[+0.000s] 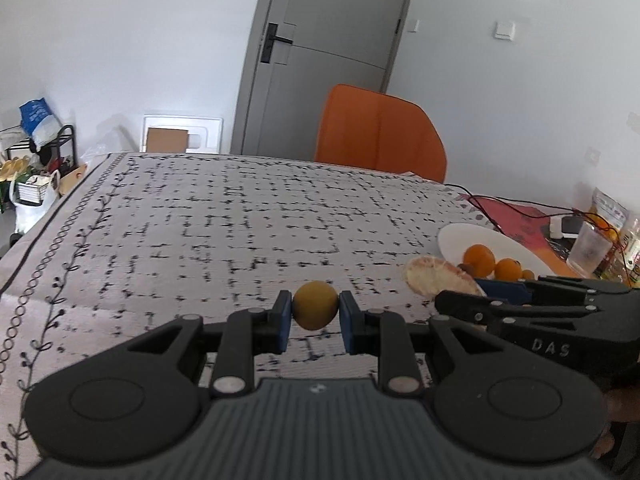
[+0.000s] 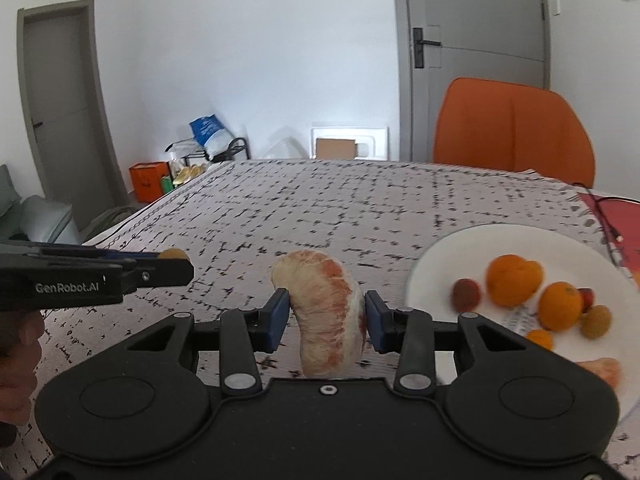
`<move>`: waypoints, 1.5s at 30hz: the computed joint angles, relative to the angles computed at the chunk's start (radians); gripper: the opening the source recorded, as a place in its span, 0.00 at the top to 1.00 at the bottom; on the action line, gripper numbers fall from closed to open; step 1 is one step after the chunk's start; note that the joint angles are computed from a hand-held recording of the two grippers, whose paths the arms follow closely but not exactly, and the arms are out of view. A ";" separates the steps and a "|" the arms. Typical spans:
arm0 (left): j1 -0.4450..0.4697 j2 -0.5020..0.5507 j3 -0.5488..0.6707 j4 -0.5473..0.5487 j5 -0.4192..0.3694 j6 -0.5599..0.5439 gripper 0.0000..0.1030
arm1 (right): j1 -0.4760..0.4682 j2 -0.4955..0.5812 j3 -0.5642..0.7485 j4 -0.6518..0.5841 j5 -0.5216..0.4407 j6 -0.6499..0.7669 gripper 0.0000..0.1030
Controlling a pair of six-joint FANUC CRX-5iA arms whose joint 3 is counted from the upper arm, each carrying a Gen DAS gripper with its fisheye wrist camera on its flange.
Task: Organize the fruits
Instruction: 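Carry the apricot and pomelo segment to the white bowl and open both tools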
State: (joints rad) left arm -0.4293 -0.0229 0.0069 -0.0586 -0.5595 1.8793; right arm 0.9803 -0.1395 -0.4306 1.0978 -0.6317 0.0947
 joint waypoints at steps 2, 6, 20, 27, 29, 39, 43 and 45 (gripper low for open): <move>-0.008 0.012 0.012 0.003 -0.001 -0.009 0.77 | -0.006 -0.014 -0.017 0.020 -0.006 -0.027 0.62; -0.029 0.033 0.038 -0.008 -0.007 -0.009 0.77 | -0.014 -0.042 -0.046 0.036 -0.022 -0.053 0.62; -0.087 0.088 0.118 -0.053 -0.044 0.003 0.77 | -0.053 -0.120 -0.137 0.048 -0.020 -0.132 0.62; -0.105 0.113 0.150 -0.060 -0.055 -0.003 0.77 | -0.061 -0.163 -0.181 0.082 -0.043 -0.185 0.55; -0.110 0.119 0.158 -0.058 -0.054 -0.008 0.77 | -0.059 -0.176 -0.190 0.082 -0.051 -0.192 0.55; -0.134 0.165 0.205 -0.028 -0.046 -0.063 0.77 | -0.051 -0.225 -0.229 0.096 -0.094 -0.227 0.48; -0.146 0.187 0.228 -0.013 -0.040 -0.089 0.77 | -0.050 -0.244 -0.242 0.100 -0.107 -0.237 0.48; -0.151 0.198 0.240 -0.007 -0.040 -0.100 0.77 | -0.049 -0.252 -0.247 0.104 -0.118 -0.245 0.48</move>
